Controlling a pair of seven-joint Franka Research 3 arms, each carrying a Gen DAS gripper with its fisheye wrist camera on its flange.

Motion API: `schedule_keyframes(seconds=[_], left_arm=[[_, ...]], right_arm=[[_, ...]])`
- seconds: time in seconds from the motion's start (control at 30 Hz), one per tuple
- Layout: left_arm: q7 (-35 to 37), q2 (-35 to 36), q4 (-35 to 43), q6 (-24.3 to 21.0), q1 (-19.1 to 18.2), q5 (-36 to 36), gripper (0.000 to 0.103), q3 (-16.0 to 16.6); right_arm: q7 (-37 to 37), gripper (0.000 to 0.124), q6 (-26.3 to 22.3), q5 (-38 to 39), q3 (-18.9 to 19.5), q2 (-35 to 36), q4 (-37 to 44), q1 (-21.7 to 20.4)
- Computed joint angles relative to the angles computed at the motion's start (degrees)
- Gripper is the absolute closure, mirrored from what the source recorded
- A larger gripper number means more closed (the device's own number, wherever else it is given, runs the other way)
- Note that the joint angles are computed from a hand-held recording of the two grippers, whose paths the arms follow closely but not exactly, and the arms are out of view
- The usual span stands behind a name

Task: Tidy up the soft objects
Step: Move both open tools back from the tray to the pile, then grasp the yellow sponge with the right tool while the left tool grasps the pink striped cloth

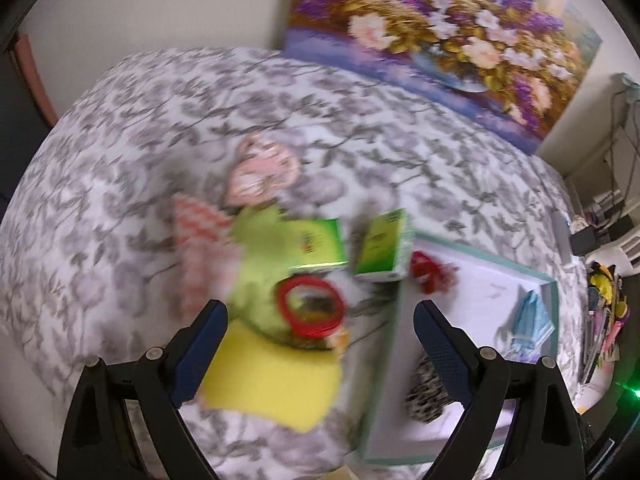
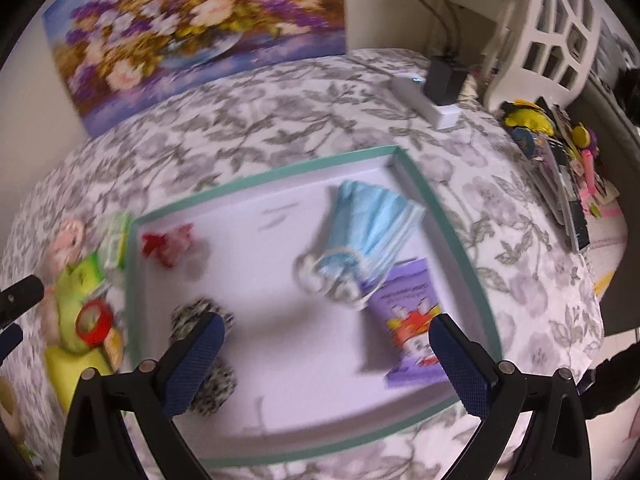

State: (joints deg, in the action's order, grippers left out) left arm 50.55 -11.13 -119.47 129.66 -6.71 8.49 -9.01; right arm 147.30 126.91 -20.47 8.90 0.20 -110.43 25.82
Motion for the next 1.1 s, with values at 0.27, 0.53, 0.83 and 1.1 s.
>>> schedule_keyframes(seconds=[0.27,0.53,0.83,1.1], left_arm=[[-2.36,-5.55,-5.13,-3.18,2.56,-0.21,0.009,2.1],[-4.62,-10.4,-10.65,-2.97,5.65,-1.68,0.009,4.64],[-3.09,-11.5,-12.83,-5.27,7.36,-4.53,0.009,6.33],[-2.24,-11.14,-13.67,-5.68,8.44,-5.76,0.009,7.02]], right_arm=[[-0.87,0.021,1.35,2.75,1.1,3.3,4.32,2.82],[-3.63,0.021,0.57,3.88,0.79,10.61,13.4,7.98],[-7.51,0.021,-0.31,6.28,-0.48,17.25,21.17,12.99],[-10.57,0.021,-1.36,11.91,-1.0,19.74,23.17,13.84]])
